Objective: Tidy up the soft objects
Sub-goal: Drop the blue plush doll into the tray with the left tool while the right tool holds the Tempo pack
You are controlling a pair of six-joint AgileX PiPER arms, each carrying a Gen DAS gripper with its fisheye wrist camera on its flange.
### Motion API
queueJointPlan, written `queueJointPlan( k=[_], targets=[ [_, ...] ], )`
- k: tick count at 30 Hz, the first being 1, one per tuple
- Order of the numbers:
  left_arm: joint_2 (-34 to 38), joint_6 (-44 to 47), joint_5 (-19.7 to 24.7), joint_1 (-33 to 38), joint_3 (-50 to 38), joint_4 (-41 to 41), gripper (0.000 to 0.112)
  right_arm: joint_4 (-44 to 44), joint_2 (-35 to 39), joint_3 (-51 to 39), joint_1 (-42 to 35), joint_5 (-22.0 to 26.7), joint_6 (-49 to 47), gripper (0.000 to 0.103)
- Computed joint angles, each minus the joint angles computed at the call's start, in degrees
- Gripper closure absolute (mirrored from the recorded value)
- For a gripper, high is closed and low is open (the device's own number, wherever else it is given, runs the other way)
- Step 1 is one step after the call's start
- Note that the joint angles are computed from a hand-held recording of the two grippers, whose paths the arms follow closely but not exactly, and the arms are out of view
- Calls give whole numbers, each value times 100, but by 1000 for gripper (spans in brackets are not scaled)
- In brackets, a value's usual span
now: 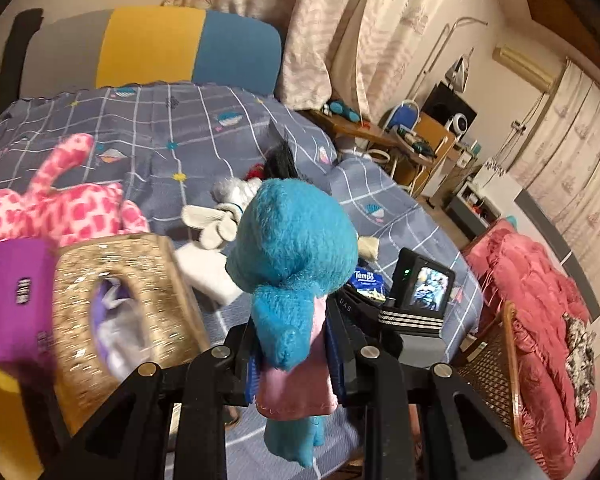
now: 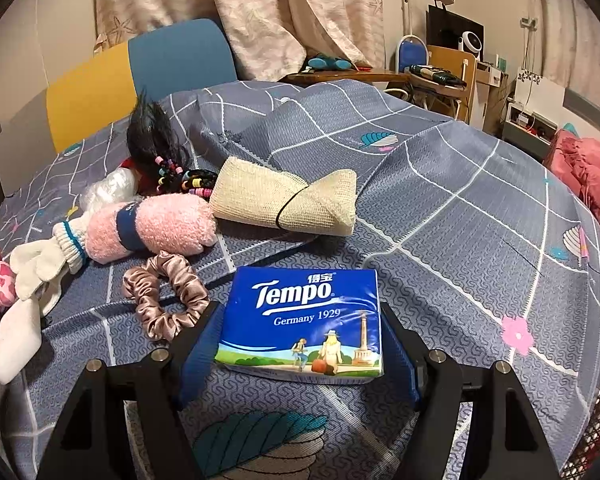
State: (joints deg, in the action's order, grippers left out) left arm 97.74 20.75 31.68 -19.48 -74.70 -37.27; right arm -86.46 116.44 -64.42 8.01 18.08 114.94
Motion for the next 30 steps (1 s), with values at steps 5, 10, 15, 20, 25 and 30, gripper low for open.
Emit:
queueJointPlan(
  k=[5,10,15,20,25,30],
  targets=[
    [-671,646,42,576,651,-542,86,356,52,-100,61,133,-389,28],
    [-1256,1471,302,1584,1267,-1372,86,641,73,-166,107,251,-719,28],
    [-1451,2127,733,2706,1558,-1924,86,1032,112,-290,215,474,-1168,28],
    [-1253,2604,847,3617,1784,-2040,86,1363,167,-437,327,750,-1583,28],
    [-728,2826,645,4010,1771,-1783,86,1495,163,-469,364,846,-1748,28],
    [136,2692,512,3970,1359,-1428,86,1685,217,-598,507,1150,-2011,28]
  ],
)
